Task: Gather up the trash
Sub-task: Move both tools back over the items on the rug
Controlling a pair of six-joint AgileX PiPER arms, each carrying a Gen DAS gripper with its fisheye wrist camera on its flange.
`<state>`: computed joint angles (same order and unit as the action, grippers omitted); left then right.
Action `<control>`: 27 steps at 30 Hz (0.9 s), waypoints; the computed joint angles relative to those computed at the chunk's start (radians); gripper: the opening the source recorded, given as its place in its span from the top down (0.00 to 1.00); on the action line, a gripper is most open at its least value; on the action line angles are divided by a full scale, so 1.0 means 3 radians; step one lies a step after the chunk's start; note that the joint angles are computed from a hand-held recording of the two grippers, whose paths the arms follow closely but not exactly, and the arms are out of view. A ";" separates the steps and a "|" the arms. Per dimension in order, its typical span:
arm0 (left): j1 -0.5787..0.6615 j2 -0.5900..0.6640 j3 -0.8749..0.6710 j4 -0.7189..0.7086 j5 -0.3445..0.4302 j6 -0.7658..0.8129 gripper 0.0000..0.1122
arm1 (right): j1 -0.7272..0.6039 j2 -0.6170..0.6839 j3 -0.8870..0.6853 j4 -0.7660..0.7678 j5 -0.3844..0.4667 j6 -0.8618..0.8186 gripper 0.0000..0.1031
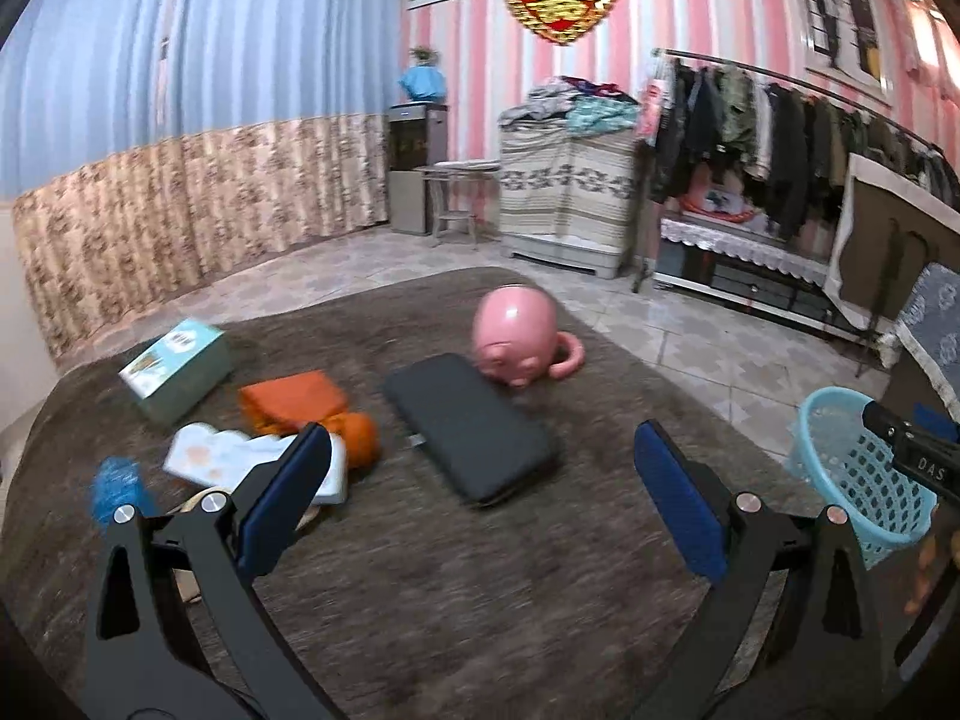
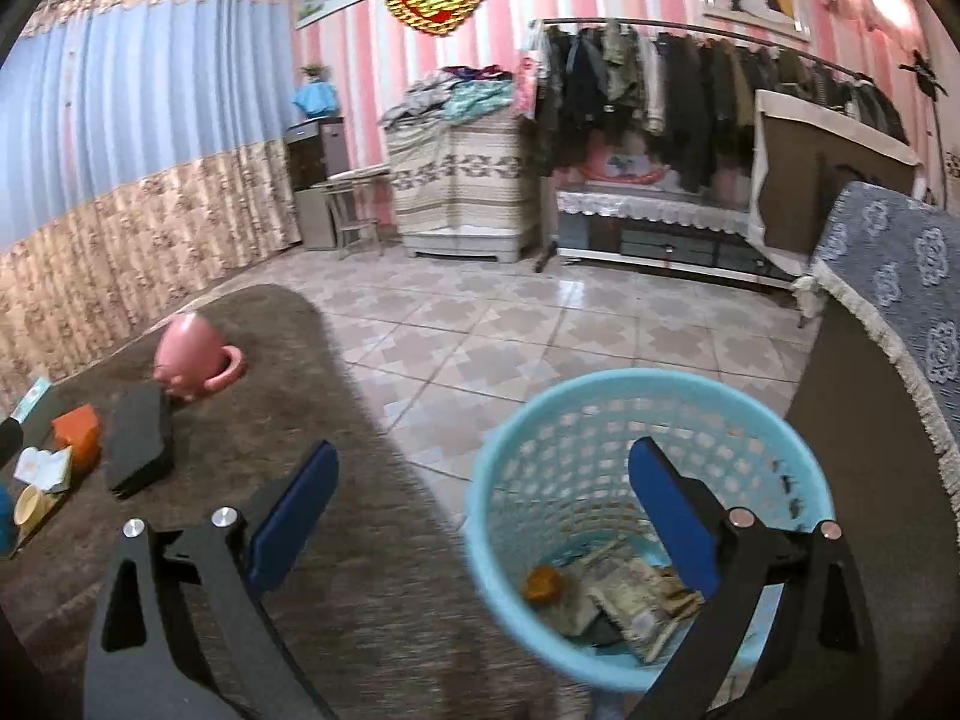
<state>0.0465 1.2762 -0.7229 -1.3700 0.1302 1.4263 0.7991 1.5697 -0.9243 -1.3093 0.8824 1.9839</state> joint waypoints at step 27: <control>0.2397 0.0840 -0.0147 -0.0535 0.1125 0.1447 0.13 | 0.0246 0.0643 -0.0675 0.0009 -0.0249 -0.0368 0.07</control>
